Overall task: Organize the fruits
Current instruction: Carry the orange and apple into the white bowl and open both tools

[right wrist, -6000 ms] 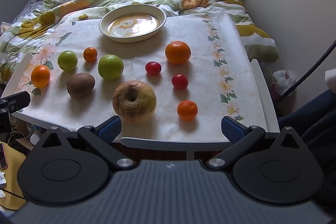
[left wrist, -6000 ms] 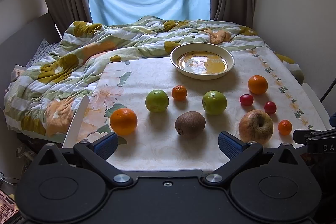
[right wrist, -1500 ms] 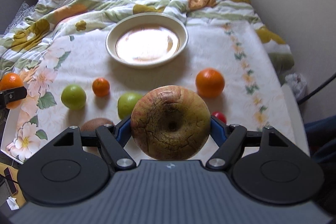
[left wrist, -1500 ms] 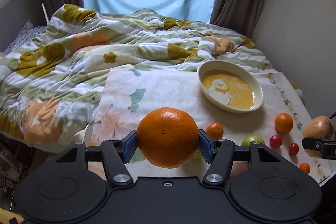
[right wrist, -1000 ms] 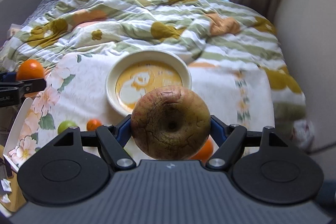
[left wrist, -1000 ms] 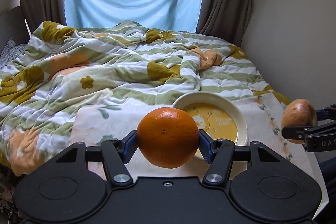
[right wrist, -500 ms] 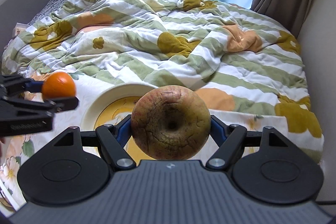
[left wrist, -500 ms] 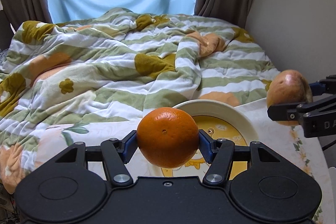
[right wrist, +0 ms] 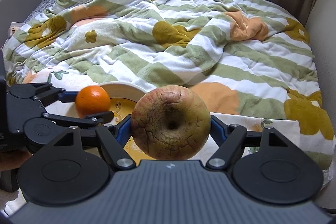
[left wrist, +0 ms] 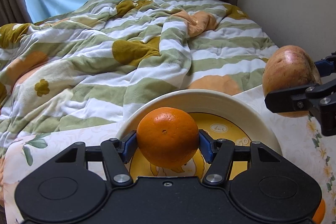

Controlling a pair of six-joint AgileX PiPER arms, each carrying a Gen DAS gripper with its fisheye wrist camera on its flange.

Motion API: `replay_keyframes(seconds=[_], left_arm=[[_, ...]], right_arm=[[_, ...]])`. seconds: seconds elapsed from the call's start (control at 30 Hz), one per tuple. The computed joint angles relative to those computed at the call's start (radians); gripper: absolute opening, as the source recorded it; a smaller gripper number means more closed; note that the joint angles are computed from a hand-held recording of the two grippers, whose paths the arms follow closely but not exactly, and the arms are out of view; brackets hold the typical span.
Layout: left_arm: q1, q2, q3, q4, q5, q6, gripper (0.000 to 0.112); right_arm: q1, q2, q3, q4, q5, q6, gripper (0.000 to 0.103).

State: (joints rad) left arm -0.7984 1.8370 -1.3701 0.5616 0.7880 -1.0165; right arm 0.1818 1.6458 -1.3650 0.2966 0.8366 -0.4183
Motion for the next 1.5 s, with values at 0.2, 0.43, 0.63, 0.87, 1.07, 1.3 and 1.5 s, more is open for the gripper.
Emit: replay_keyframes(seconds=[0.2,0.43,0.63,0.87,1.07,1.3,1.5], left_arm=[[-0.012,-0.006,0.003,0.078,0.004,-0.070,0.099],[-0.042,-0.112,0.078,0.142,0.062,-0.127,0.103],[-0.076,-0.263,0.204,0.154,0.131,-0.209,0.103],[-0.114,-0.394,0.289,0.154,0.222,-0.289,0.103],[-0.157,-0.465,0.349,0.159,0.259,-0.373,0.103],[-0.194,-0.490,0.363,0.136,0.298,-0.391,0.103],[-0.227,-0.514,0.367,0.145,0.333,-0.396,0.103]], right_arm=[[-0.007,0.028,-0.018,-0.001,0.004,-0.003,0.090],[-0.005,0.035,-0.038,0.003,0.009,-0.006,0.091],[0.019,0.045,-0.059,0.010,0.027,-0.009,0.091],[0.076,0.047,-0.014,0.012,-0.006,-0.011,0.091],[0.132,0.068,0.041,-0.028,-0.079,0.031,0.090],[0.184,0.065,0.103,-0.070,-0.152,0.060,0.091],[0.207,0.072,0.125,-0.094,-0.182,0.081,0.091]])
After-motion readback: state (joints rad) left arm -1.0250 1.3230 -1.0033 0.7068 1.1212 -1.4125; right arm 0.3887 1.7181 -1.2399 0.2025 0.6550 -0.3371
